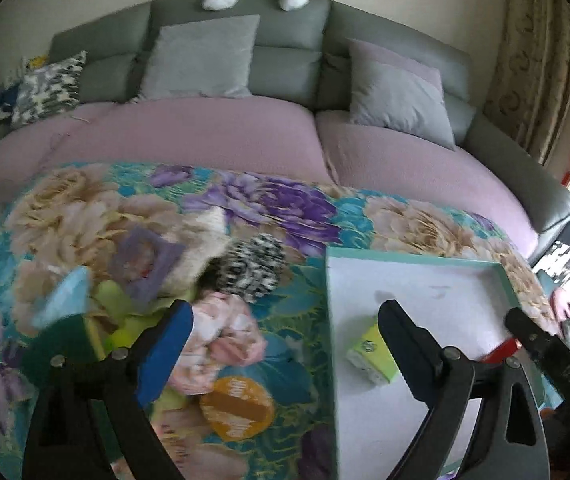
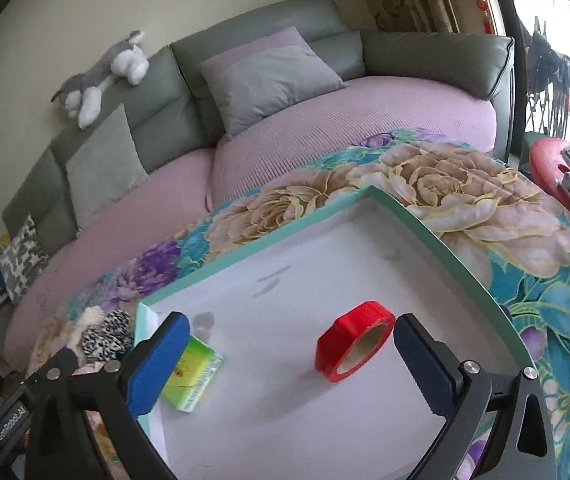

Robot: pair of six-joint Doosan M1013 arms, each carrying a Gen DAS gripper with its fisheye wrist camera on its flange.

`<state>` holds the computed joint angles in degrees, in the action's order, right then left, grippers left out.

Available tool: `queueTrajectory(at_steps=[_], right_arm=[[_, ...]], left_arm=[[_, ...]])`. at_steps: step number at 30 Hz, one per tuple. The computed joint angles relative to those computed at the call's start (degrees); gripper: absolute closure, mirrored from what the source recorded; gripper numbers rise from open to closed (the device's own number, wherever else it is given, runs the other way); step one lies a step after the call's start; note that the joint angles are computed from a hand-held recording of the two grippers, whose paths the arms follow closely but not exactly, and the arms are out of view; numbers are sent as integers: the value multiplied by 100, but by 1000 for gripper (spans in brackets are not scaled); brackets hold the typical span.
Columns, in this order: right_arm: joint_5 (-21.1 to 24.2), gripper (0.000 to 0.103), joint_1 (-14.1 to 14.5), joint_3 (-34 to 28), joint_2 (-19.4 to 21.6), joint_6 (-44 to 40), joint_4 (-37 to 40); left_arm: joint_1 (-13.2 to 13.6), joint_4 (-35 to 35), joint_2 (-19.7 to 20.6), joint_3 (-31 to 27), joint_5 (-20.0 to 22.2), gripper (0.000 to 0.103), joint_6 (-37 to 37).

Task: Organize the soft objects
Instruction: 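Move both open tools back over the pile of items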

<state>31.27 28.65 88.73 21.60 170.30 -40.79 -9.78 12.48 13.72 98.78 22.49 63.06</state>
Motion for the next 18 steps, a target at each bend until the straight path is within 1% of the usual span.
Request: queueTrajectory(at_steps=[2,5,7,9,10,11,12,13,14,16,18], right_arm=[[74,0,18,-34,9,-35,8],[129,0,57,-85,12,-136,26],[116,0,117,-134,11,-213,-40],[52,0,190,-172,6,-326,-124],[40,0,225,-198,13,-379,-167],[18,0,271,-239,29,-485,-184],[-32,0,292,-257,34,-621,-126],[-150,0,315,-300,55,-934,90],[-209,0,325,-321,66,-1133,259],[-319,0,368,-409,130,-1710,771],[-390,0,424,-460,177,-2001,972]], left_arm=[[11,514,-77,46,60,9,-499],[137,511,-189,110,127,9,-667],[278,303,-274,185,127,9,-709],[441,-47,-354,279,50,9,-658],[523,-202,-394,329,14,7,-669],[600,-207,-448,391,-13,1,-823],[650,-67,-504,461,-73,0,-1071],[695,55,-554,524,-146,0,-1254],[747,98,-600,580,-197,0,-1330],[872,-75,-670,661,-239,0,-1181],[968,-7,-728,725,-210,0,-1269]])
